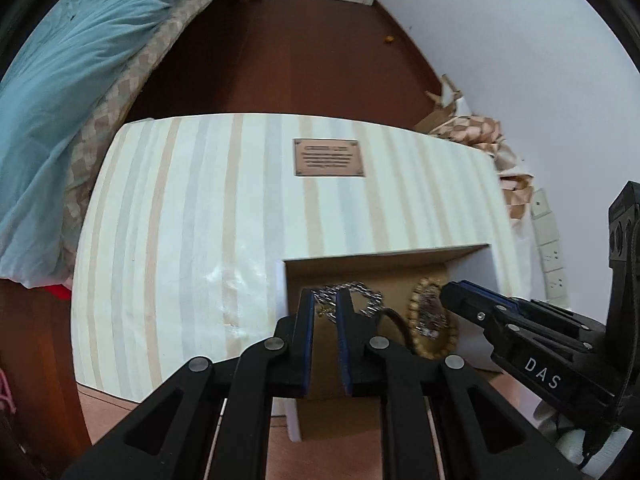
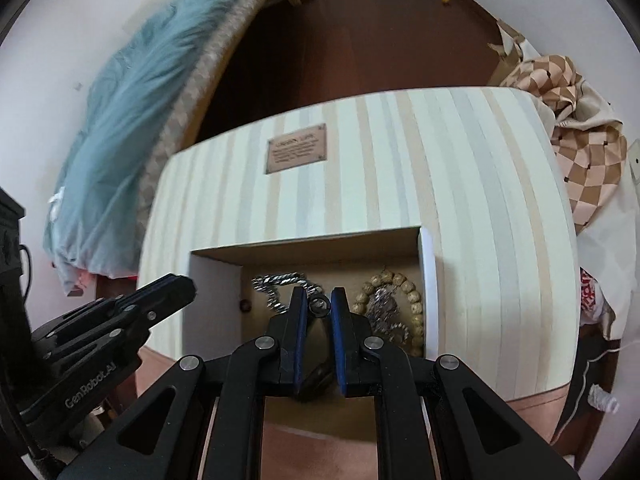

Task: Organize jewelry
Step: 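Carry the gold charm and small ring into the white box, release both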

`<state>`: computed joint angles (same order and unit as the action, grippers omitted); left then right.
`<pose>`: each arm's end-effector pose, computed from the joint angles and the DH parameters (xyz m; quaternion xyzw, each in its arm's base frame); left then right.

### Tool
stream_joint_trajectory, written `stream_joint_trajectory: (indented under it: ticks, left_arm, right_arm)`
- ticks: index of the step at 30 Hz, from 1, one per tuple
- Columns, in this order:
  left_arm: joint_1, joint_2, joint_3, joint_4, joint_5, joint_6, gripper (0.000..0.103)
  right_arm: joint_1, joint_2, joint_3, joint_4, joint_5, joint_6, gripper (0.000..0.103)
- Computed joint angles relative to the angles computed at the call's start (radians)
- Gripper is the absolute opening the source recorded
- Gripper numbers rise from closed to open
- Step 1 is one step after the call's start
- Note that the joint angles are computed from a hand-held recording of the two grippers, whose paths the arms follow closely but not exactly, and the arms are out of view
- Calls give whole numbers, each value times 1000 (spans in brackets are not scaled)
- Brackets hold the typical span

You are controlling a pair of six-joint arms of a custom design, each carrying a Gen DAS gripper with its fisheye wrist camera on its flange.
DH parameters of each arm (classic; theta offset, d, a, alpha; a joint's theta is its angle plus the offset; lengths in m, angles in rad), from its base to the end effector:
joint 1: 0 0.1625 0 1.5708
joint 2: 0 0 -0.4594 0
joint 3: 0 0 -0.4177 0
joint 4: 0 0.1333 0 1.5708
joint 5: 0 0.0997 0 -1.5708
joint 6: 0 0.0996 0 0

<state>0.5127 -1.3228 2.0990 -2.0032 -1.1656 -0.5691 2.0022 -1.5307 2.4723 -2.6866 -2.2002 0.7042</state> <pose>-0.3283 -0.3828 0.1954 0.2670 0.9281 -0.0290 0.2579 0.2252 -0.3107 0.2218 -0.1555 -0.9348 0.2356 0.2155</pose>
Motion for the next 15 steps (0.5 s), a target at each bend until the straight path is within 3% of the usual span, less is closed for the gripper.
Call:
stream_joint_trajectory:
  ticks: [2, 3, 4, 5, 6, 10, 11, 12, 13, 15]
  left_arm:
    - [5, 1, -5, 6, 16, -8, 13]
    - [3, 1, -7, 13, 32, -10, 22]
    - [4, 0, -9, 13, 43, -9, 40]
    - [2, -5, -9, 7, 53, -11, 51]
    - [-2, -16, -4, -3, 67, -15, 68]
    - [-8, -38, -6, 2, 106, -21, 71]
    - [-8, -44, -7, 7, 114, -25, 74]
    - [-12, -51, -7, 20, 126, -34, 84]
    - [-23, -64, -3, 40, 148, -47, 94]
    - [-42, -88, 10, 65, 183, -66, 97]
  right_arm:
    - [-8, -1, -2, 5, 5, -3, 19]
    - [-8, -3, -2, 5, 3, -4, 24]
    - [-2, -2, -6, 11, -10, -3, 31]
    - [2, -3, -9, 16, -18, -2, 33]
    - [8, -9, -11, 22, -21, 0, 33]
    - [49, -20, -29, 80, -73, 28, 33]
    - [68, -24, -35, 114, -99, 53, 34]
    - [85, -27, -42, 151, -123, 75, 36]
    - [100, -31, -45, 178, -141, 92, 44]
    - [140, -36, -56, 272, -191, 157, 60]
